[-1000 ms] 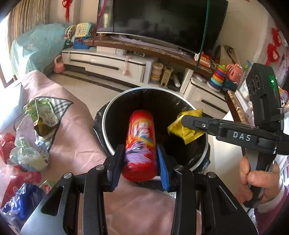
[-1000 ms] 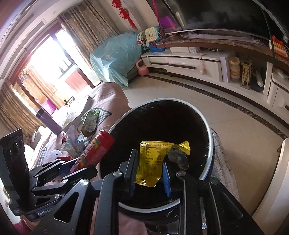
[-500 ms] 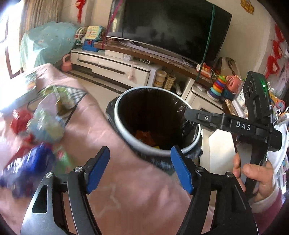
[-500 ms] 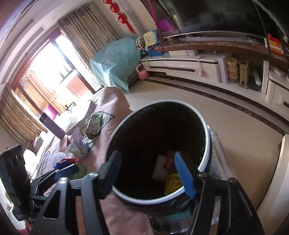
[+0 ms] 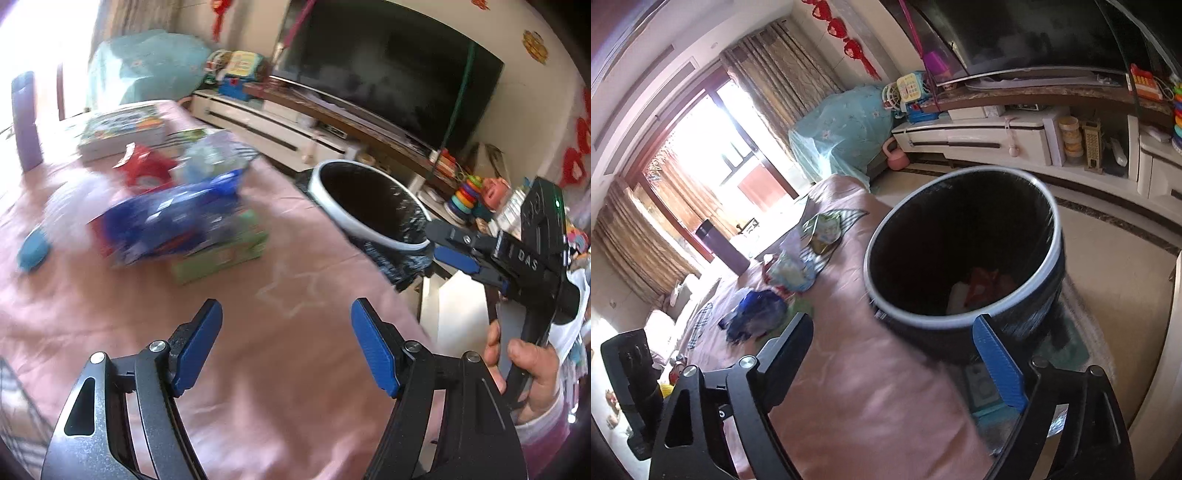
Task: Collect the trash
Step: 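Move both open tools back over the table toward the red carton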
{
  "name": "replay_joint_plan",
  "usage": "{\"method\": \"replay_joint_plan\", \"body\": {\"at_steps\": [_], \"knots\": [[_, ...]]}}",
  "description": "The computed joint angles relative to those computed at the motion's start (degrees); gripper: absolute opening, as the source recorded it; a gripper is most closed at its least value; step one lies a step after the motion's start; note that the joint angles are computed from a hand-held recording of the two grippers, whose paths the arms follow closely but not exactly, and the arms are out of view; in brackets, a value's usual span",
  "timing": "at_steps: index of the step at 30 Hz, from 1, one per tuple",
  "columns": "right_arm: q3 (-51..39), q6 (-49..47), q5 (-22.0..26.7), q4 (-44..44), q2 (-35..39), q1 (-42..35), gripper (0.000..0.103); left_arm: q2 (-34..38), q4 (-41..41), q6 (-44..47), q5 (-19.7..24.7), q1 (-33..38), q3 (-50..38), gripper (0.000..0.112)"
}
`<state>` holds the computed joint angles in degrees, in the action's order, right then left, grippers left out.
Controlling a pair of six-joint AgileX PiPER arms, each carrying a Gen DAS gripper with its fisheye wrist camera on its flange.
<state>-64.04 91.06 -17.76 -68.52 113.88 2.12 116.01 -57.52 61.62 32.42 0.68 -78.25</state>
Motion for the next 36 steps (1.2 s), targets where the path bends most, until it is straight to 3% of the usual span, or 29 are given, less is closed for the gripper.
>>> {"method": "replay_joint_plan", "body": {"at_steps": [12, 20, 27, 33, 36], "knots": [[1.16, -5.85, 1.90, 7.51, 1.71, 7.98, 0.090, -1.98, -5.93, 7.79, -1.92, 9.97, 6.62, 0.074], [-2.13, -3.61, 3.46, 4.46, 2.87, 12.23, 0.090, -0.26, -4.55, 6.73, -2.39, 13.40, 4.48, 0.074], [-8.53, 10.81, 4.40, -10.47, 5.52, 14.38, 0.090, 0.86, -0.42, 4.27, -2.91, 13.53, 0.83, 0.074], [-15.80, 22.94, 2.27, -22.63, 9.18, 14.93, 0.089, 3.03, 4.87, 1.18, -3.33, 12.66, -3.42, 0.074], [-19.58, 21.97, -1.34, -20.82, 11.58, 14.10, 0.089, 4.57, 6.15, 1.17, -2.99, 12.49, -5.67, 0.074]]}}
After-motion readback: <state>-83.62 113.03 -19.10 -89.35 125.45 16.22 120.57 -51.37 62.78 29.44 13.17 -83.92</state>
